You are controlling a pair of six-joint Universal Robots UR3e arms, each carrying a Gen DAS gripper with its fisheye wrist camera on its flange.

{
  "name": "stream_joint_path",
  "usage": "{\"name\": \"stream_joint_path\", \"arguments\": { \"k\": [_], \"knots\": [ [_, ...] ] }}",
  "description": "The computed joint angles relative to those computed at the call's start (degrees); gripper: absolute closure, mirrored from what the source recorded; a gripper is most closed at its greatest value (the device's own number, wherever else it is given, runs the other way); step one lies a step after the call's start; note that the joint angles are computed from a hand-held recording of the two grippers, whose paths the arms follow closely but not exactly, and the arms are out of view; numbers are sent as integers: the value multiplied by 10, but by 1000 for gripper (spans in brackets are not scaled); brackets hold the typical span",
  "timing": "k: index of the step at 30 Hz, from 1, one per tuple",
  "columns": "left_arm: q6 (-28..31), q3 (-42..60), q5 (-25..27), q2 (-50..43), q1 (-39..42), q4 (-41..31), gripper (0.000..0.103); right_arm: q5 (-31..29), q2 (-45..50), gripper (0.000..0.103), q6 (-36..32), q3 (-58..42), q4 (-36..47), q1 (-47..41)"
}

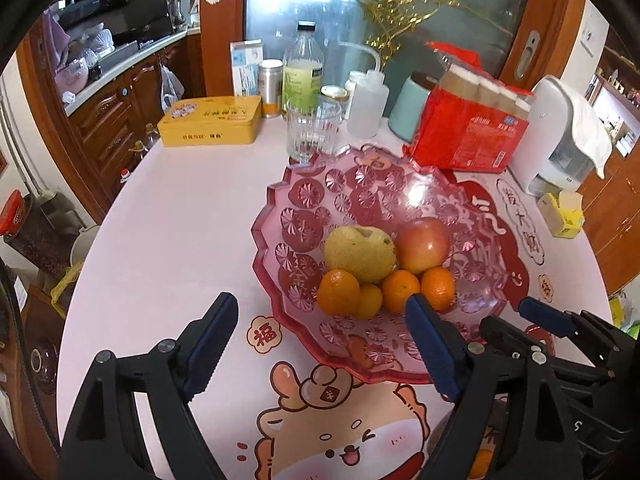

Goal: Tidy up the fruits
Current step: 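Move both open tools back toward the remaining fruit beside the banana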

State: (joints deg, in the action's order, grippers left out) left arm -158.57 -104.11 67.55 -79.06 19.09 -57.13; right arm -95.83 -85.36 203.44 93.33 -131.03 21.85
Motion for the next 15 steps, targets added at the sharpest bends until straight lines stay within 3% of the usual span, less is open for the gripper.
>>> {"name": "stream_joint_path", "arguments": {
  "k": [8, 15],
  "knots": [
    [29, -8, -31, 80, 29, -61, 18, -17, -44, 44, 10, 4, 22, 21],
    [69, 34, -40, 138, 45, -174, 18, -36, -87, 44, 17, 2, 49, 43]
  ]
}}
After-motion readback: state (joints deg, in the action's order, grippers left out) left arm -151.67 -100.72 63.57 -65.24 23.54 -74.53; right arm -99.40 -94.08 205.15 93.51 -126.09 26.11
